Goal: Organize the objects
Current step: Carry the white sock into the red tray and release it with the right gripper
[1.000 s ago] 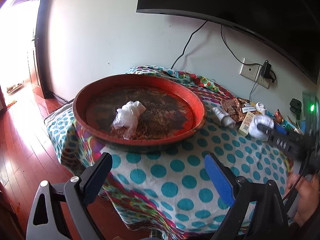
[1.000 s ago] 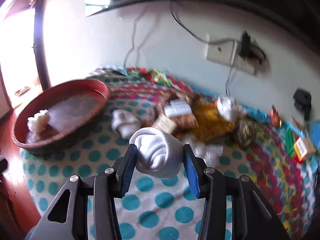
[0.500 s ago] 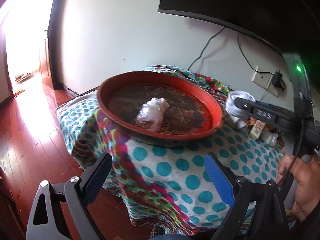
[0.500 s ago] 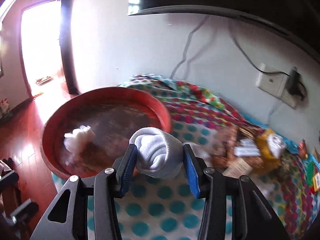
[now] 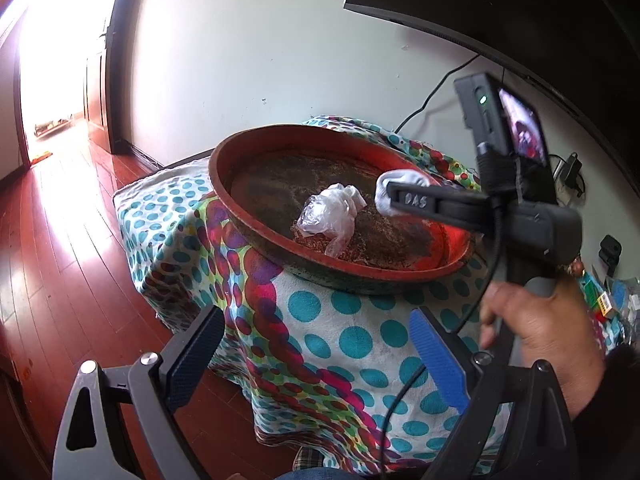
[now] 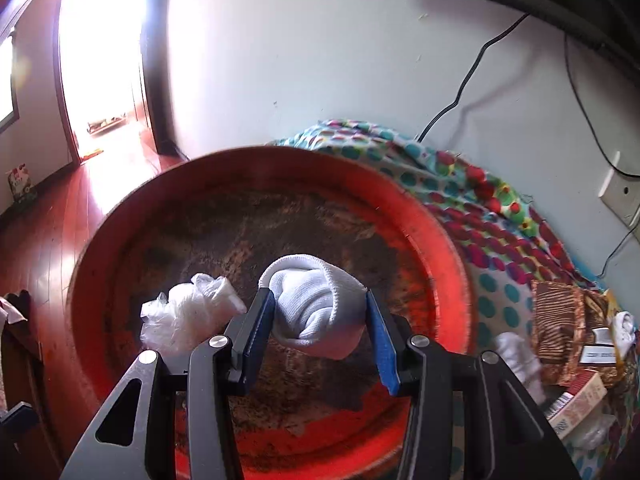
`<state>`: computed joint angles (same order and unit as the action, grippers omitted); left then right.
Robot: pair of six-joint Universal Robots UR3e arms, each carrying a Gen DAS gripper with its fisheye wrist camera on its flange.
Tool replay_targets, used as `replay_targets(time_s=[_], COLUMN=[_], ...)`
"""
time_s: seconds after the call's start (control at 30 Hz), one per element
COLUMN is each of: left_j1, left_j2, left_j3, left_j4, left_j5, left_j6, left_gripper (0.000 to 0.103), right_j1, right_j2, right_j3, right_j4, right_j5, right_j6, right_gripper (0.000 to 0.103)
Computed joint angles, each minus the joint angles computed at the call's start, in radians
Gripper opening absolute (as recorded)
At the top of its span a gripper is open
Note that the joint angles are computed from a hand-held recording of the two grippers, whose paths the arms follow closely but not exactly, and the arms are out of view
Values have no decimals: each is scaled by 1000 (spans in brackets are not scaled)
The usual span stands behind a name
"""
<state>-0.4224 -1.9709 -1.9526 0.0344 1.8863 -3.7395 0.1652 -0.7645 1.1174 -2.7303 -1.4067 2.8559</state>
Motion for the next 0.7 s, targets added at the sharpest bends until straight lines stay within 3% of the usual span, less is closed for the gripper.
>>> replay_targets(time_s=[0.13, 0.23, 0.3, 0.37, 0.4, 0.53, 0.63, 0.7], left_j1=[0, -9, -15, -22, -27, -55, -84, -103], left_j2=[-5, -11, -13, -17, -20, -45, -75, -95], left_j3=[9, 17, 14, 15, 19, 57, 103, 131], left_j4=[-9, -7, 11, 27, 28, 19, -3, -6], left_j5=[-9, -3, 5, 18, 24, 50, 57, 55], left_j6=[-7, 1, 7, 14, 20, 44, 68, 87], left_gripper=[96, 96, 96, 96, 96, 96, 96, 96], right_j1=[5, -5, -17, -45, -67, -182, -294, -381], right_j2=[30, 52, 22, -51, -87, -215, -231, -231], right_j3=[-40, -91, -42, 57, 98, 282, 337, 381], right_j4=[28, 110, 60, -51, -92, -334, -378, -412], right_j5=[-4, 27, 38, 48, 71, 23, -45, -36], right_j6=[-9, -13, -12, 12, 19, 10, -11, -13], right_gripper=[44, 52, 58, 92, 98, 103, 103, 103])
